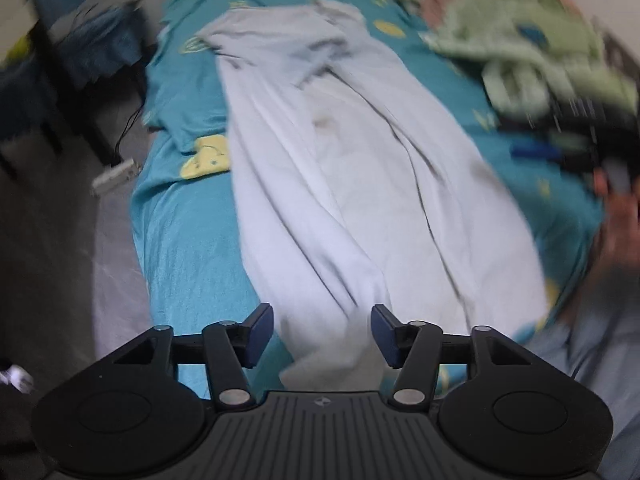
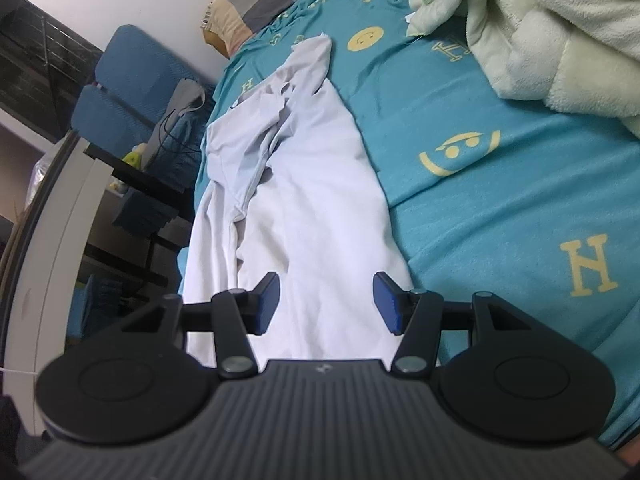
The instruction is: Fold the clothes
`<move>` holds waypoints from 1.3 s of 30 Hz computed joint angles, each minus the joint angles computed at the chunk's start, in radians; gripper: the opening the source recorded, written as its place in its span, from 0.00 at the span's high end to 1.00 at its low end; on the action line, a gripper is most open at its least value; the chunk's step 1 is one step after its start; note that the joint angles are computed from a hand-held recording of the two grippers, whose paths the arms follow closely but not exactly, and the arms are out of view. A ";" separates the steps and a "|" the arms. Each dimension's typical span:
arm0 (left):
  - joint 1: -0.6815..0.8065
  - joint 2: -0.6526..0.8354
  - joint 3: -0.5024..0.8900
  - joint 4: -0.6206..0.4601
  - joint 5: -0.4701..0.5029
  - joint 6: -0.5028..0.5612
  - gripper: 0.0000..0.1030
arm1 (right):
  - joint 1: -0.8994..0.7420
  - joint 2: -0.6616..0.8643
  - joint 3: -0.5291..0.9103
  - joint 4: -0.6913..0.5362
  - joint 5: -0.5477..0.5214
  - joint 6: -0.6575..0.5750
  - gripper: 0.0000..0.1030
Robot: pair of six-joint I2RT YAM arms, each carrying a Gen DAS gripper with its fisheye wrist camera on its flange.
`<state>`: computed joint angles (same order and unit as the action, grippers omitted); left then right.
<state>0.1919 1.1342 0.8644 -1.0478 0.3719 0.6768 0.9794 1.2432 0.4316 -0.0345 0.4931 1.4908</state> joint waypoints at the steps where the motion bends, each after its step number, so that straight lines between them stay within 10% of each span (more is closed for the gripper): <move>1: 0.024 0.052 0.016 0.013 0.030 -0.025 0.41 | 0.000 0.001 0.000 0.000 -0.001 0.000 0.46; 12: -0.078 0.392 0.006 0.245 0.088 -0.284 0.22 | -0.026 0.051 -0.028 -0.032 -0.072 0.051 0.46; 39: -0.342 0.262 -0.100 -0.026 -0.124 -0.238 0.36 | 0.181 0.179 0.053 -0.044 -0.191 0.081 0.47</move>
<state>-0.1498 1.3960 0.7641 -1.0735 0.2479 0.4385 1.1609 1.4227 0.4845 -0.0783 0.3024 1.5717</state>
